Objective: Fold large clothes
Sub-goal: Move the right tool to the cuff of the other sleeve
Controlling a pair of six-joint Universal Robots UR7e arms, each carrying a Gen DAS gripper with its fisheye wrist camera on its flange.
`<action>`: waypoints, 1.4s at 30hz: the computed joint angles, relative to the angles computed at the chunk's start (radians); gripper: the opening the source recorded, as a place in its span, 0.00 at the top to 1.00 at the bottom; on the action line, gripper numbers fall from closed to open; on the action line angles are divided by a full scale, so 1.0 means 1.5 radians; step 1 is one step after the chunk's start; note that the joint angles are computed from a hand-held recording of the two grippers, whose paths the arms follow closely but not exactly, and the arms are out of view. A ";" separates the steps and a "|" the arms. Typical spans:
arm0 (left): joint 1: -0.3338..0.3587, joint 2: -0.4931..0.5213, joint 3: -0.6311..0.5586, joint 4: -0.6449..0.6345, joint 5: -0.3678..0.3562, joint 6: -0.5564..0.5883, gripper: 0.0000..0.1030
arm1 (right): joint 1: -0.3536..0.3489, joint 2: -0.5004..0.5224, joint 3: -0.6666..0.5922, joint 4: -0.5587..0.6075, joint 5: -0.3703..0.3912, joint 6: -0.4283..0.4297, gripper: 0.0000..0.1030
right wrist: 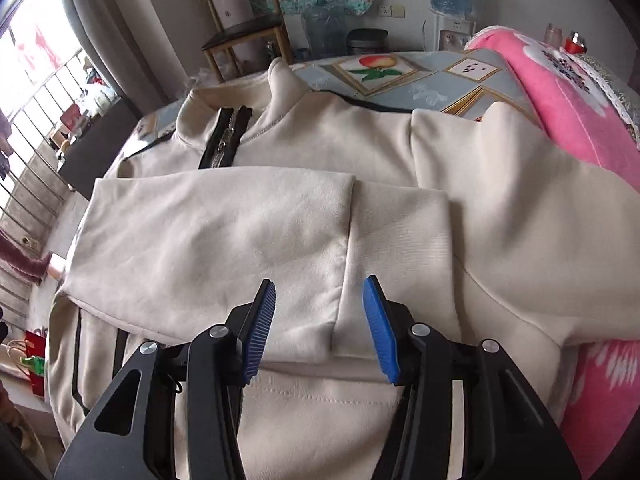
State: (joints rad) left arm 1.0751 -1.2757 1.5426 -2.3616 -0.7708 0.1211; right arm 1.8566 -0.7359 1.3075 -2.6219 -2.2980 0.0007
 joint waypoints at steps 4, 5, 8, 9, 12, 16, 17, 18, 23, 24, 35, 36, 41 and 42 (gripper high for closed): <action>0.000 0.057 -0.067 0.022 -0.078 -0.004 0.06 | 0.011 -0.063 0.066 -0.038 -0.017 0.002 0.33; 0.000 0.074 -0.080 0.022 -0.088 -0.002 0.06 | 0.010 -0.081 0.083 -0.043 -0.019 0.004 0.31; 0.003 0.128 -0.126 0.031 -0.107 -0.020 0.06 | 0.006 -0.139 0.135 -0.047 -0.040 0.028 0.28; 0.005 0.146 -0.141 0.039 -0.115 -0.025 0.06 | 0.002 -0.162 0.155 -0.050 -0.048 0.038 0.27; 0.007 0.194 -0.172 0.046 -0.116 -0.024 0.06 | -0.011 -0.219 0.204 -0.062 -0.074 0.065 0.27; 0.016 0.242 -0.204 0.064 -0.118 -0.029 0.06 | -0.041 -0.299 0.265 -0.071 -0.085 0.121 0.27; 0.019 0.253 -0.212 0.072 -0.118 -0.034 0.06 | -0.051 -0.318 0.279 -0.077 -0.081 0.132 0.27; 0.021 0.261 -0.218 0.081 -0.113 -0.038 0.06 | -0.064 -0.340 0.295 -0.087 -0.078 0.145 0.27; 0.032 0.280 -0.227 0.119 -0.087 -0.057 0.06 | -0.135 -0.426 0.355 -0.154 -0.039 0.218 0.27; 0.031 0.278 -0.218 0.106 -0.080 -0.041 0.06 | -0.152 -0.440 0.364 -0.175 -0.021 0.228 0.27; 0.023 0.282 -0.198 0.073 -0.042 -0.012 0.06 | -0.326 -0.479 0.367 -0.304 0.190 0.359 0.49; 0.023 0.282 -0.200 0.076 -0.042 -0.014 0.06 | -0.338 -0.477 0.365 -0.310 0.204 0.363 0.51; 0.024 0.284 -0.205 0.085 -0.042 -0.020 0.06 | -0.343 -0.460 0.353 -0.331 0.185 0.354 0.86; 0.024 0.284 -0.205 0.083 -0.042 -0.023 0.06 | -0.337 -0.458 0.352 -0.337 0.176 0.343 0.87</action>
State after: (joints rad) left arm 1.1105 -0.8491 1.2345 -2.2367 -0.8331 0.0873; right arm 1.3515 -1.4225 1.8351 -3.1280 -2.0343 0.5148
